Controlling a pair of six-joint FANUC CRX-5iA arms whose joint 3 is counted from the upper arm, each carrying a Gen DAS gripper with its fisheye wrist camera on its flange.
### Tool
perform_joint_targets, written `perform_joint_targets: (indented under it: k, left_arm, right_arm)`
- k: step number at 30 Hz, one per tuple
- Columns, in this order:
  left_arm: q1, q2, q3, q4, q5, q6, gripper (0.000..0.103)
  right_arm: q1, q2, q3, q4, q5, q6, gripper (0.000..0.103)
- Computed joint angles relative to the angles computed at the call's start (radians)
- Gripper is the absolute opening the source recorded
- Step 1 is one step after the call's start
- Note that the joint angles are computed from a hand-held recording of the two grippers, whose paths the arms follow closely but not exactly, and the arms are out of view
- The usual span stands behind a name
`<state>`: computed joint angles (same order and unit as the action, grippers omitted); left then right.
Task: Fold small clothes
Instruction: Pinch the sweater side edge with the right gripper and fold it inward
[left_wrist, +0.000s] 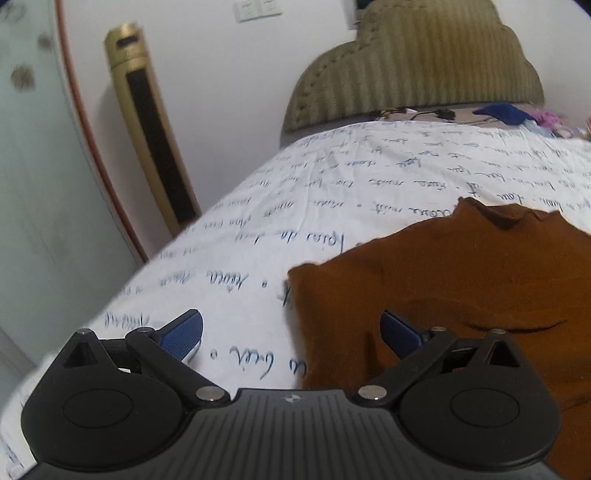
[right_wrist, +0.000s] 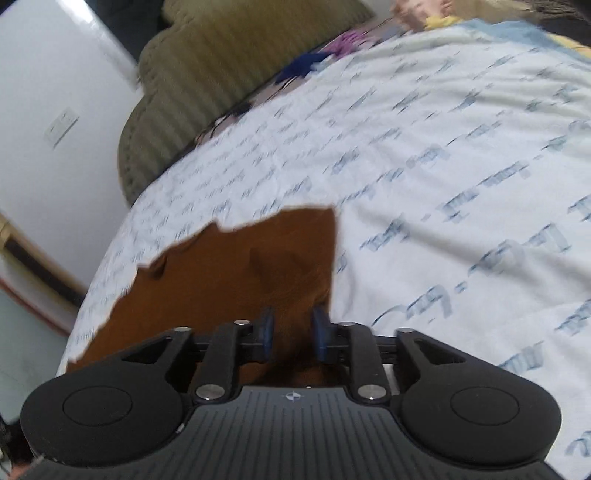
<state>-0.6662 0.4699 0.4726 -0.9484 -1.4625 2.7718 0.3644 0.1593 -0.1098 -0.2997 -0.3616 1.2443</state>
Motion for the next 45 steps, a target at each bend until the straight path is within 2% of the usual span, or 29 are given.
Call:
perform_joint_targets:
  k: [2,3,6,7,9,12,14,15,17,18,19,22,24,25,27,32,35,38,39,40,41,42,45]
  left_arm:
    - [0.014,0.0,-0.002,0.025,0.028,-0.025,0.103]
    - [0.024,0.003,-0.006,0.04,0.045,-0.036,0.103]
    - [0.066,0.036,0.0,0.092,0.041,-0.048,0.103]
    - [0.074,0.019,-0.037,0.094,0.081,-0.014,0.103]
    - [0.084,-0.017,-0.1,0.093,0.143,0.068,0.103]
    - [0.096,-0.053,-0.146,0.116,0.191,0.115,0.103]
    - [0.095,-0.069,-0.172,0.11,0.214,0.121,0.103]
    - [0.095,-0.079,-0.186,0.107,0.225,0.13,0.103]
    - [0.099,-0.101,-0.217,0.105,0.252,0.155,0.103]
    - [0.107,-0.114,-0.234,0.11,0.271,0.164,0.103]
    - [0.119,-0.132,-0.257,0.123,0.301,0.175,0.103]
    - [0.144,-0.177,-0.311,0.151,0.37,0.208,0.103]
    - [0.14,-0.199,-0.328,0.141,0.371,0.225,0.103]
    - [0.138,-0.214,-0.341,0.136,0.374,0.245,0.103]
    - [0.129,-0.257,-0.38,0.129,0.4,0.282,0.103]
    - [0.036,-0.297,-0.399,0.071,0.342,0.317,0.103]
    - [-0.015,-0.278,-0.375,0.058,0.299,0.287,0.103]
    - [0.002,-0.248,-0.359,0.098,0.314,0.25,0.103]
    - [0.015,-0.233,-0.347,0.114,0.304,0.244,0.103]
    - [0.033,-0.216,-0.336,0.136,0.295,0.23,0.103]
    - [0.049,-0.199,-0.325,0.157,0.279,0.229,0.103]
    - [0.064,-0.192,-0.325,0.172,0.279,0.241,0.103]
    - [0.054,-0.185,-0.323,0.14,0.266,0.269,0.103]
  right_arm:
    - [0.003,0.003,-0.002,0.04,0.044,-0.018,0.031]
    - [0.004,0.005,0.015,-0.001,0.039,0.046,0.031]
    - [-0.017,0.056,0.147,-0.242,-0.124,0.351,0.031]
    - [-0.019,0.079,0.186,-0.301,-0.18,0.43,0.031]
    - [-0.003,0.135,0.258,-0.374,-0.269,0.549,0.031]
    - [0.032,0.236,0.386,-0.453,-0.421,0.669,0.031]
    - [0.062,0.291,0.452,-0.478,-0.472,0.732,0.031]
    - [0.081,0.333,0.503,-0.458,-0.509,0.731,0.03]
    - [0.115,0.379,0.548,-0.401,-0.489,0.678,0.025]
    - [0.132,0.39,0.548,-0.355,-0.44,0.648,0.005]
    - [0.13,0.406,0.561,-0.339,-0.42,0.598,0.0]
    - [0.086,0.438,0.621,-0.413,-0.5,0.52,0.0]
    - [0.101,0.382,0.553,-0.394,-0.448,0.572,0.002]
    - [0.1,0.348,0.516,-0.414,-0.425,0.613,0.018]
    - [0.087,0.304,0.477,-0.468,-0.425,0.677,0.021]
    - [0.117,0.261,0.444,-0.481,-0.457,0.772,0.021]
    - [0.145,0.292,0.479,-0.485,-0.487,0.769,0.021]
    - [0.195,0.342,0.516,-0.421,-0.463,0.715,0.021]
    - [0.218,0.361,0.526,-0.364,-0.435,0.664,0.017]
    - [0.233,0.374,0.528,-0.322,-0.401,0.625,0.002]
    - [0.229,0.394,0.547,-0.325,-0.388,0.609,0.0]
    - [0.223,0.413,0.573,-0.326,-0.394,0.564,0.0]
    - [0.19,0.469,0.671,-0.367,-0.49,0.489,0.0]
